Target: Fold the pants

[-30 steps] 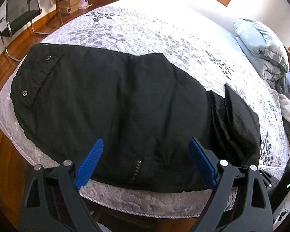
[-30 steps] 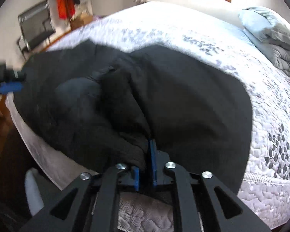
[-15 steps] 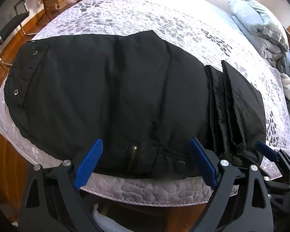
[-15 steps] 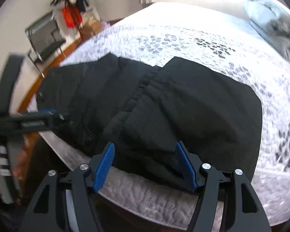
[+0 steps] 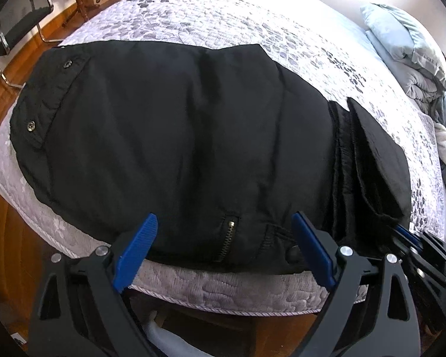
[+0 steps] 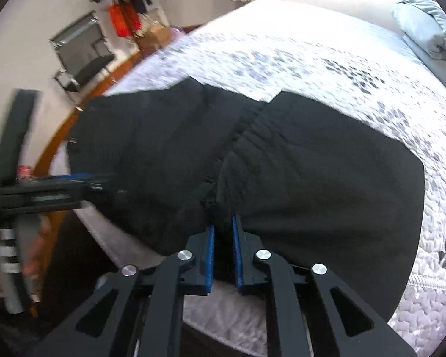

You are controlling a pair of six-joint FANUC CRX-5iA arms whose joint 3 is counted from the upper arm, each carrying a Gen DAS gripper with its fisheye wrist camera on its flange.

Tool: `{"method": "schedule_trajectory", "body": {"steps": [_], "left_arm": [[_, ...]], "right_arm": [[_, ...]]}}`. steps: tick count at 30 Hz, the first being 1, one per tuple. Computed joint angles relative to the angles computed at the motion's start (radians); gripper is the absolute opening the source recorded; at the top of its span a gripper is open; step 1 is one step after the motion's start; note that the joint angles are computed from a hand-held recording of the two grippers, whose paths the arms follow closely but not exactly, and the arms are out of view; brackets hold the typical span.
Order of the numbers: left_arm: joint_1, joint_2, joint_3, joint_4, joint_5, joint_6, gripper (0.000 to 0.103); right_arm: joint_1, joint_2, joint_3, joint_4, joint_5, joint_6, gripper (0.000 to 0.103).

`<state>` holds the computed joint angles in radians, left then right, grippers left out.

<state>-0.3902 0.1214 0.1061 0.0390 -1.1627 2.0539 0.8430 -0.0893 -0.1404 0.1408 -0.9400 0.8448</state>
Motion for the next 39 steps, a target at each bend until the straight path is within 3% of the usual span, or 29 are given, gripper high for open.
{"method": "schedule_trajectory", "body": {"steps": [3, 10, 11, 13, 15, 20, 23, 26, 30, 35, 39], "left_arm": [[0.000, -0.001, -0.003, -0.004, 0.007, -0.002, 0.091], [0.013, -0.005, -0.017, 0.004, 0.005, -0.005, 0.091], [0.014, -0.005, -0.017, 0.000, 0.004, -0.003, 0.091], [0.019, -0.005, -0.018, -0.003, -0.001, 0.003, 0.091], [0.024, -0.003, -0.018, 0.004, -0.003, 0.003, 0.091], [0.023, -0.012, -0.015, -0.012, -0.005, -0.006, 0.091], [0.020, -0.019, -0.016, -0.016, -0.013, -0.018, 0.091], [0.022, -0.019, -0.023, -0.001, -0.016, -0.021, 0.092], [0.016, -0.018, -0.029, 0.005, -0.020, -0.021, 0.092], [0.011, -0.013, -0.026, 0.008, -0.022, -0.025, 0.092], [0.022, -0.020, -0.028, 0.004, -0.017, -0.022, 0.092]], "right_arm": [[0.012, -0.002, 0.018, -0.023, -0.005, 0.050, 0.011], [0.007, 0.101, 0.056, -0.090, -0.042, 0.103, 0.013], [0.004, 0.099, 0.051, -0.096, -0.033, 0.099, 0.015], [-0.015, 0.091, 0.056, -0.154, -0.022, 0.126, 0.035], [-0.035, 0.082, 0.069, -0.214, -0.019, 0.149, 0.048], [-0.067, 0.019, 0.066, -0.284, 0.029, 0.149, 0.048], [-0.066, -0.016, 0.031, -0.187, 0.064, 0.008, 0.048], [-0.041, 0.012, 0.015, -0.003, -0.004, -0.155, 0.048], [-0.039, 0.090, 0.043, -0.002, -0.070, -0.157, 0.048], [0.028, 0.145, 0.015, 0.158, -0.106, -0.217, 0.049], [0.017, 0.130, 0.022, 0.125, -0.097, -0.208, 0.049]]}}
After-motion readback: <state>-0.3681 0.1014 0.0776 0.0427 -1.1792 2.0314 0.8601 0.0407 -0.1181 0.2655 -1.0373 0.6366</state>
